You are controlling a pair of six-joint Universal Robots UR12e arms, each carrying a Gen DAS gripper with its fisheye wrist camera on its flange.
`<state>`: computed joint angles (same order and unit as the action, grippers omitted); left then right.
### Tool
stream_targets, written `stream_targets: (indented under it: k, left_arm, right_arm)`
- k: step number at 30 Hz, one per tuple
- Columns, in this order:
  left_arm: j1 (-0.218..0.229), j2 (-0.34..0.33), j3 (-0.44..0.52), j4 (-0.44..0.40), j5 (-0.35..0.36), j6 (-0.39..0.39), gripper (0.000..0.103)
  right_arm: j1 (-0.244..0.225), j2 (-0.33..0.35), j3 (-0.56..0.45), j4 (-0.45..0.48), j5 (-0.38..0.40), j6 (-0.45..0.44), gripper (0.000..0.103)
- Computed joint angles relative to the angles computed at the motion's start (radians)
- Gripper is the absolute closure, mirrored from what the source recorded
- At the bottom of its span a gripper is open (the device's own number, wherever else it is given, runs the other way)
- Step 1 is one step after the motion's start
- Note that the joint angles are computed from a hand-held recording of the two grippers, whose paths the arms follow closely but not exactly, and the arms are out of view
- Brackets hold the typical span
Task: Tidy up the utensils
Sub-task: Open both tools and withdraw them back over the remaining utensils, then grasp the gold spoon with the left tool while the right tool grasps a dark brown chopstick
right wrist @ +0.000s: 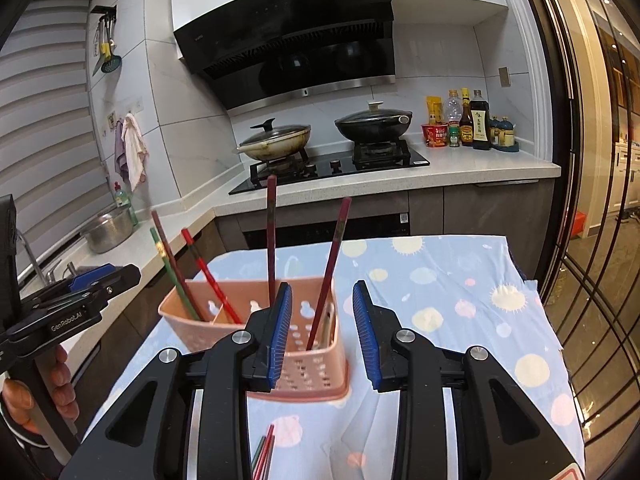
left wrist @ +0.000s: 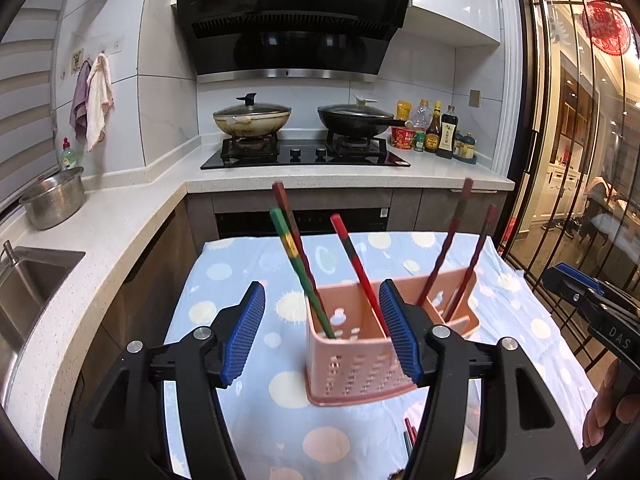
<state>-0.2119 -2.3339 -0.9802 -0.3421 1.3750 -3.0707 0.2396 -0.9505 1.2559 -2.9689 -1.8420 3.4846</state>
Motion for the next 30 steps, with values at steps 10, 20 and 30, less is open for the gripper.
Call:
stream_targets:
  k: [10, 20, 30]
  left_arm:
    - [0.004, 0.087, -0.185, 0.036, -0.008, 0.021, 0.046]
    - [0.009, 0.158, -0.355, -0.014, -0.025, 0.059, 0.045]
    - [0.01, 0.211, -0.473, -0.041, -0.025, 0.08, 0.045]
  right_arm:
    - [0.044, -0.057, 0.119, -0.018, -0.028, -0.017, 0.072]
    - [0.089, -0.11, 0.258, 0.045, -0.019, 0.026, 0.071]
    - [0.12, -0.144, 0.349, 0.094, 0.044, 0.107, 0.071]
